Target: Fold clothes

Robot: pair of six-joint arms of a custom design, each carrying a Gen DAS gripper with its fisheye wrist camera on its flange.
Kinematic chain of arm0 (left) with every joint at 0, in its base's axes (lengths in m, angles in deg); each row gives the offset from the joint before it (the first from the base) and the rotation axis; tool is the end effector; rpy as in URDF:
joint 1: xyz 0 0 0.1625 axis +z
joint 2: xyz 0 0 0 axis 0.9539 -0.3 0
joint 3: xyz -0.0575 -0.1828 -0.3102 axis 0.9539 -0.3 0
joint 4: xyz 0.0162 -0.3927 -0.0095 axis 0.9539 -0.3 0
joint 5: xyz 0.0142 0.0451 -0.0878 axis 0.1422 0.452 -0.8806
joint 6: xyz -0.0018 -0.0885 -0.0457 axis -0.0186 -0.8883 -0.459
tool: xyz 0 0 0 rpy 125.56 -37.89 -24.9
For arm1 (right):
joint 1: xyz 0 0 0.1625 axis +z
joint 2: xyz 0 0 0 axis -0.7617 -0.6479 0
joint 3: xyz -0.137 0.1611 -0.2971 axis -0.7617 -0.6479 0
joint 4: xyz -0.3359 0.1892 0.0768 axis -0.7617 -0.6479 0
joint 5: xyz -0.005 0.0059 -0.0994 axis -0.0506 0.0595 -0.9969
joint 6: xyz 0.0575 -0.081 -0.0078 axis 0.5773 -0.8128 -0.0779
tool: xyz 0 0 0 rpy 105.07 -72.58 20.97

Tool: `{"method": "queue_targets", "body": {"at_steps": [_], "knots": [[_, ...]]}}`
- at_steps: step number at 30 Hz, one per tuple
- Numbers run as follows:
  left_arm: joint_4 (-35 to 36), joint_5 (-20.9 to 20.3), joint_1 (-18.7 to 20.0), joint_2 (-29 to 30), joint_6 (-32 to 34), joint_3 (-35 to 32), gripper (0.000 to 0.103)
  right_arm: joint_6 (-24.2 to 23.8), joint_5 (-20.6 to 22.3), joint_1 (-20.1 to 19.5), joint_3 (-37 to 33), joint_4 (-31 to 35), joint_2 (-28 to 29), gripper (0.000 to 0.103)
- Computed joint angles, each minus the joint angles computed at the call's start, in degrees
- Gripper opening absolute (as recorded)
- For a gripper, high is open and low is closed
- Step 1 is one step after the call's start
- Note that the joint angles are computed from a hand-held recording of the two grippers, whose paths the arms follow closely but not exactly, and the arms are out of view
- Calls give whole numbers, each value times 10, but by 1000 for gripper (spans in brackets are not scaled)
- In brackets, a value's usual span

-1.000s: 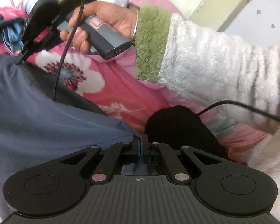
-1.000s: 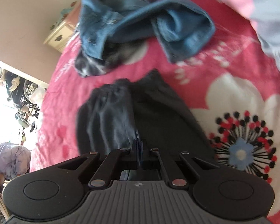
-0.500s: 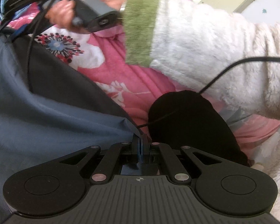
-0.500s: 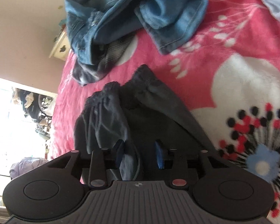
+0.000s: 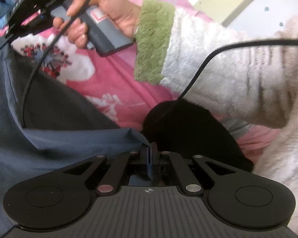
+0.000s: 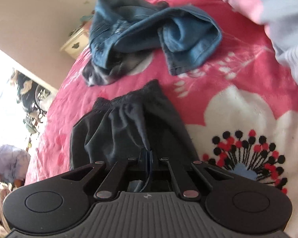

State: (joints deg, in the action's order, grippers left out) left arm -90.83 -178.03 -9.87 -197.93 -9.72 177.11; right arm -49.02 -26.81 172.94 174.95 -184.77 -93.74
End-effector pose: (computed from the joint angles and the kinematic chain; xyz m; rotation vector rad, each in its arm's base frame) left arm 0.0263 -0.1925 0.4130 -1.3029 -2.6141 -0.1719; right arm 0.3756 -0.3961 -0.0100 0.1335 -2.8832 0.6697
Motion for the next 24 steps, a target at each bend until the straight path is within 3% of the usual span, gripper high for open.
{"method": "queue_targets", "body": {"at_steps": [4,9,14,15,16,17,18,20,24], "knots": [[-28,-4,4,9,-16,0,0,-50,1,15,-26,-40,4,3],[-82,-33,3,12,-46,4,0,-103,-34,30,-38,-47,-4,3],[-94,-10,-2,2,-76,51,1,-33,-76,-2,-45,77,8,8],[-93,-3,-2,3,-81,56,1,-21,-81,-3,-41,80,7,17],[-91,3,-3,4,-86,59,3,-11,-88,-2,-35,72,5,22],[-88,4,-4,3,-89,59,12,-4,-94,1,-25,59,0,32],[-85,3,-7,0,-89,58,19,-1,-98,6,-14,41,-7,34],[-79,-1,-14,-9,-89,54,43,2,-109,22,10,19,-29,34],[-52,-3,-46,-33,-87,46,54,33,-123,66,52,44,-88,38]]}}
